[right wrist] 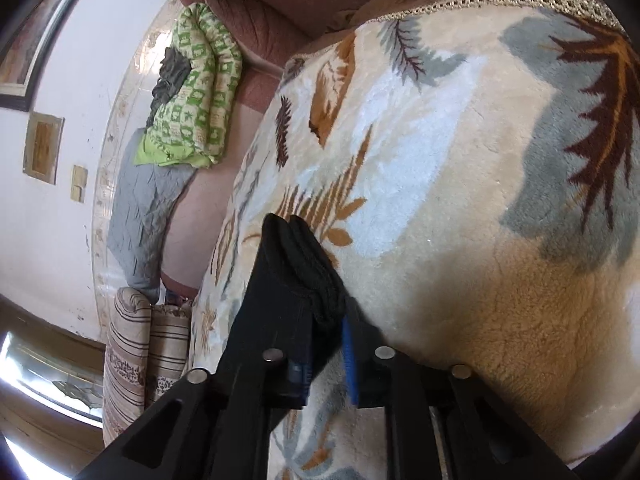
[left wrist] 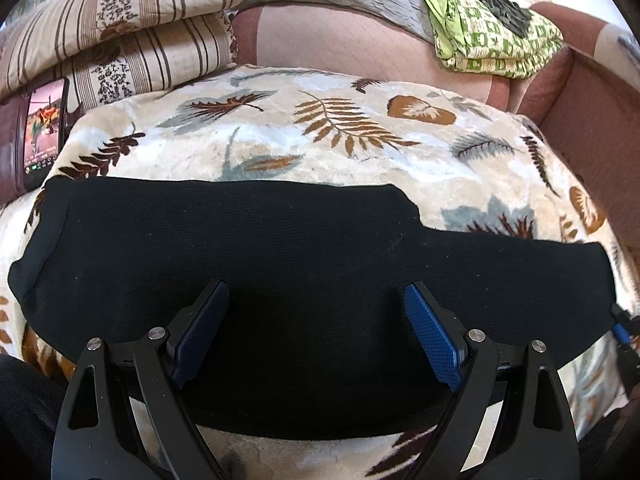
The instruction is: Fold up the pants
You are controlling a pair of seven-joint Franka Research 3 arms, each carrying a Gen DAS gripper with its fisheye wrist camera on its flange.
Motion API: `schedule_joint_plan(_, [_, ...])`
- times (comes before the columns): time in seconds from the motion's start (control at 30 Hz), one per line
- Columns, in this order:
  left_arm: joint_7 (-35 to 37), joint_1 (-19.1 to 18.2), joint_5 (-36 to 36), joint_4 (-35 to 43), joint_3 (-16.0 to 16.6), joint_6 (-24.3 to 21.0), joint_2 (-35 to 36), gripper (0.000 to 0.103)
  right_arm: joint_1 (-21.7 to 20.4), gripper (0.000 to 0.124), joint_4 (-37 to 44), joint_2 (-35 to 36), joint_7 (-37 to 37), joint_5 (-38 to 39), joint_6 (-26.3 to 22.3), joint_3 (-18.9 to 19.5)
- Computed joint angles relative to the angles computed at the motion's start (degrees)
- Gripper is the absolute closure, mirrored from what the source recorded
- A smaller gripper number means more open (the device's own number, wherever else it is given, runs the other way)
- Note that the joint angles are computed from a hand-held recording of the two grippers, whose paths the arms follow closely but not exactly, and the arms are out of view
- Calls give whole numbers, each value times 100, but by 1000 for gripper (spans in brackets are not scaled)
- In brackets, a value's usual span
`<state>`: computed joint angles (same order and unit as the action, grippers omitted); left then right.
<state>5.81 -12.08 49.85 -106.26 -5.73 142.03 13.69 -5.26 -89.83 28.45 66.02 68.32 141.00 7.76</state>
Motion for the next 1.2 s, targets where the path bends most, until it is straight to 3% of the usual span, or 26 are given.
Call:
schedule_joint_plan(0.13, [-338, -100, 337, -17, 44, -519, -140, 14, -116, 115, -109, -69, -305, 501, 21, 108])
schedule_joint_plan(0.27, [-419, 54, 127, -141, -17, -605, -232, 14, -119, 115, -191, -137, -398, 1063, 49, 133])
schedule_joint_plan(0.33, [-121, 165, -286, -118, -71, -597, -161, 14, 26, 115, -160, -187, -404, 916, 105, 96])
schedule_joint_plan(0.43, [-199, 162, -250, -200, -48, -578, -258, 14, 207, 116, 50, -224, -909, 743, -239, 216])
schedule_joint_plan(0.63, [-1121, 304, -45, -642, -7, -680, -723, 14, 456, 116, 386, 21, -1607, 640, -1473, 449])
schedule_joint_plan(0.73, [-1627, 409, 87, -826, -48, -775, -938, 14, 656, 116, 512, 126, -1778, 506, -1825, 525])
schedule_joint_plan(0.9, [-1876, 477, 466, -857, -181, -960, -1044, 14, 1048, 116, 786, 313, -1896, 154, -1997, 587])
schedule_joint_plan(1.2, [-1677, 572, 192, -876, -199, -755, -991, 14, 1307, 116, 789, 341, -1850, -249, -1865, 580])
